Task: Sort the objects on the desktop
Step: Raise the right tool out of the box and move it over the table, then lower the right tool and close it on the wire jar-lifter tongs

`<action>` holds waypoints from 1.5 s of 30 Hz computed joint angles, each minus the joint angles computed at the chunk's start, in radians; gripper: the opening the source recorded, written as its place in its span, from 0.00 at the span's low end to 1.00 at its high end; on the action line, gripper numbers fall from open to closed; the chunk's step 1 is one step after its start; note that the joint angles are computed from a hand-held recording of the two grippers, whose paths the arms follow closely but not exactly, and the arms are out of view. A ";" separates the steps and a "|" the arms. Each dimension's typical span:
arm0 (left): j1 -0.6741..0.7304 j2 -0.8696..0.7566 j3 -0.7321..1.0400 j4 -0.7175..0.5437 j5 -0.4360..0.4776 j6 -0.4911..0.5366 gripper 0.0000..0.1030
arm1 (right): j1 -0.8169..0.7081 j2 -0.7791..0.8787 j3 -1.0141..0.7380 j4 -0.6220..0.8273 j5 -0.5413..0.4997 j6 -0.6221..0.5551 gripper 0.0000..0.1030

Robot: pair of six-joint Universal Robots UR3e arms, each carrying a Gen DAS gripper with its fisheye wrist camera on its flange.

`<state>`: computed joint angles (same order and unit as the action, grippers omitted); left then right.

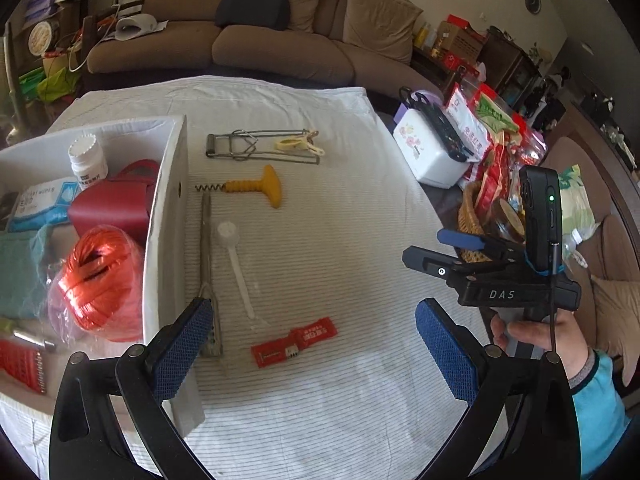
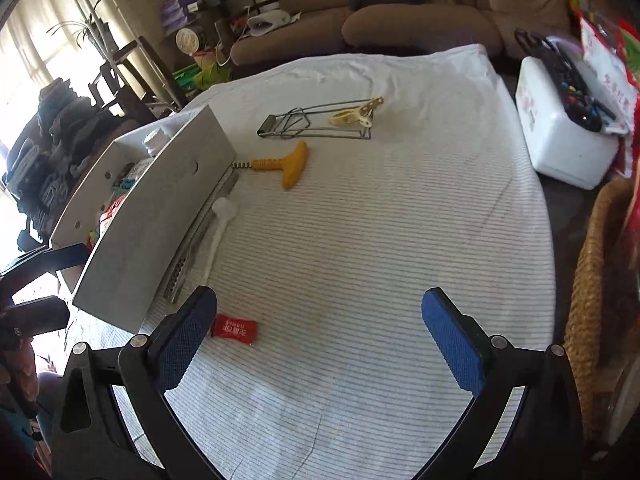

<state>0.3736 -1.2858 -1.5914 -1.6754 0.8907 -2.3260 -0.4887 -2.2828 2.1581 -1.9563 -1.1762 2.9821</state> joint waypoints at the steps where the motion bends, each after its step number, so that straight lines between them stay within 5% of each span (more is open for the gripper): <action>1: -0.005 -0.030 0.023 0.006 -0.008 -0.011 1.00 | 0.020 0.062 -0.014 -0.064 -0.015 0.017 1.00; 8: -0.042 -0.196 0.124 0.072 -0.016 -0.083 1.00 | 0.067 0.467 -0.184 -0.349 -0.059 0.107 0.98; 12: -0.072 -0.265 0.156 0.119 0.005 -0.120 1.00 | 0.075 0.682 -0.326 -0.436 -0.081 0.166 0.88; 15: -0.089 -0.319 0.196 0.112 0.007 -0.140 1.00 | 0.083 0.836 -0.438 -0.471 -0.088 0.206 0.73; 26: -0.148 -0.458 0.310 0.130 0.045 -0.199 1.00 | 0.208 1.256 -0.852 -0.392 -0.274 0.183 0.72; 28: -0.150 -0.460 0.300 0.146 0.047 -0.200 1.00 | 0.219 1.287 -0.883 -0.372 -0.286 0.178 0.72; 33: -0.139 -0.454 0.296 0.127 0.029 -0.193 1.00 | 0.245 1.319 -0.906 -0.352 -0.344 0.162 0.18; 34: -0.141 -0.453 0.298 0.123 0.031 -0.195 1.00 | 0.244 1.313 -0.898 -0.349 -0.347 0.156 0.13; 40: -0.131 -0.395 0.270 0.082 0.031 -0.173 1.00 | 0.222 1.187 -0.753 -0.315 -0.365 0.113 0.12; 45: -0.126 -0.282 0.216 0.000 0.027 -0.105 1.00 | 0.178 0.924 -0.443 -0.339 -0.358 0.054 0.13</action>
<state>0.2475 -1.5673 -1.3752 -1.6750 0.9177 -2.4309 -0.3111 -1.3589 1.7148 -2.2958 -1.5340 3.0360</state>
